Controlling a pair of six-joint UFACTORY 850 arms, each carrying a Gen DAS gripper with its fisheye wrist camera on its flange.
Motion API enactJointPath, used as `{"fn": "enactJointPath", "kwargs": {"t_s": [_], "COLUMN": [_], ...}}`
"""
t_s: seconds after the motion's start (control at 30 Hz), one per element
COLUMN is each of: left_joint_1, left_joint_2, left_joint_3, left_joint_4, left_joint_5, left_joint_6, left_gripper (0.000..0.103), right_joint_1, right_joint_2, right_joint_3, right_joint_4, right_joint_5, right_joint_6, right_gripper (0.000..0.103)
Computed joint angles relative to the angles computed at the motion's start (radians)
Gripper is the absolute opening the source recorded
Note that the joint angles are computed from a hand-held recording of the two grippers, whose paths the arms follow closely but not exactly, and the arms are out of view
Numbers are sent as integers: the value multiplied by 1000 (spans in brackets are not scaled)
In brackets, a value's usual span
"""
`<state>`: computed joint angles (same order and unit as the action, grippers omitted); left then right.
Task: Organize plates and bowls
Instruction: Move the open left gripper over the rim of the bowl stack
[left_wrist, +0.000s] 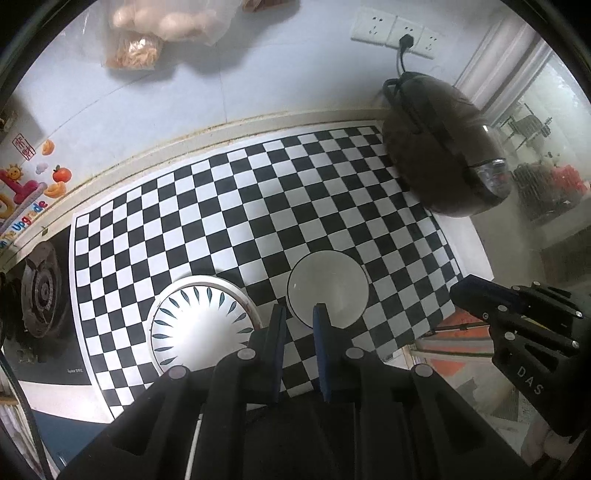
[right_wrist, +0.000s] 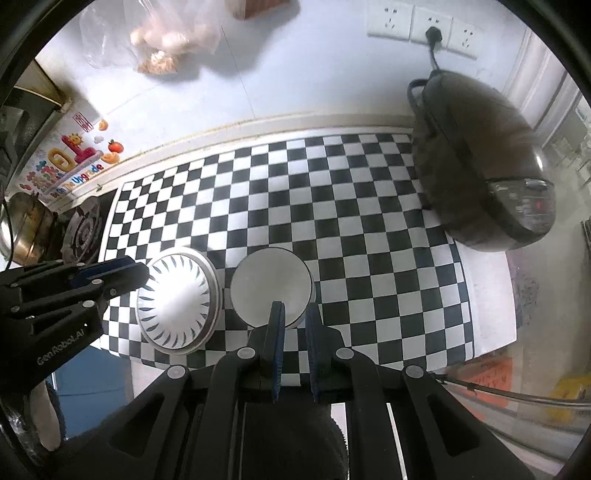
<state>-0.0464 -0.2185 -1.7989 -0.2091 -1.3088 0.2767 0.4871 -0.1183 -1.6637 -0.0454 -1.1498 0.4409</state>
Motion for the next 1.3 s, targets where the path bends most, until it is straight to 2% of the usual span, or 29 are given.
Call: {"fn": "enactJointPath", "kwargs": {"t_s": [0.23, 0.53, 0.97, 1.03, 1.1, 1.13, 1.3], "left_joint_1": [1, -1, 6, 9, 13, 17, 34], "left_joint_2": [28, 35, 32, 23, 9, -1, -96], "left_joint_3": [1, 25, 34, 35, 36, 34, 15], "left_joint_4": [-1, 3, 2, -15, -26, -38, -60], "left_joint_5": [-3, -59, -63, -61, -56, -55, -62], "left_joint_6": [8, 20, 3, -10, -27, -36, -92], "left_gripper": [13, 13, 13, 14, 14, 14, 19], "right_joint_1": [7, 8, 6, -6, -24, -32, -81], "right_joint_2": [23, 22, 15, 21, 30, 32, 11], "right_joint_3": [-7, -1, 6, 29, 60, 74, 139], "right_joint_4": [-4, 19, 45, 81, 130, 147, 231], "right_joint_5": [-10, -31, -31, -17, 15, 26, 68], "right_joint_6": [27, 10, 3, 2, -15, -25, -85], "right_gripper": [13, 13, 14, 44, 92, 97, 97]}}
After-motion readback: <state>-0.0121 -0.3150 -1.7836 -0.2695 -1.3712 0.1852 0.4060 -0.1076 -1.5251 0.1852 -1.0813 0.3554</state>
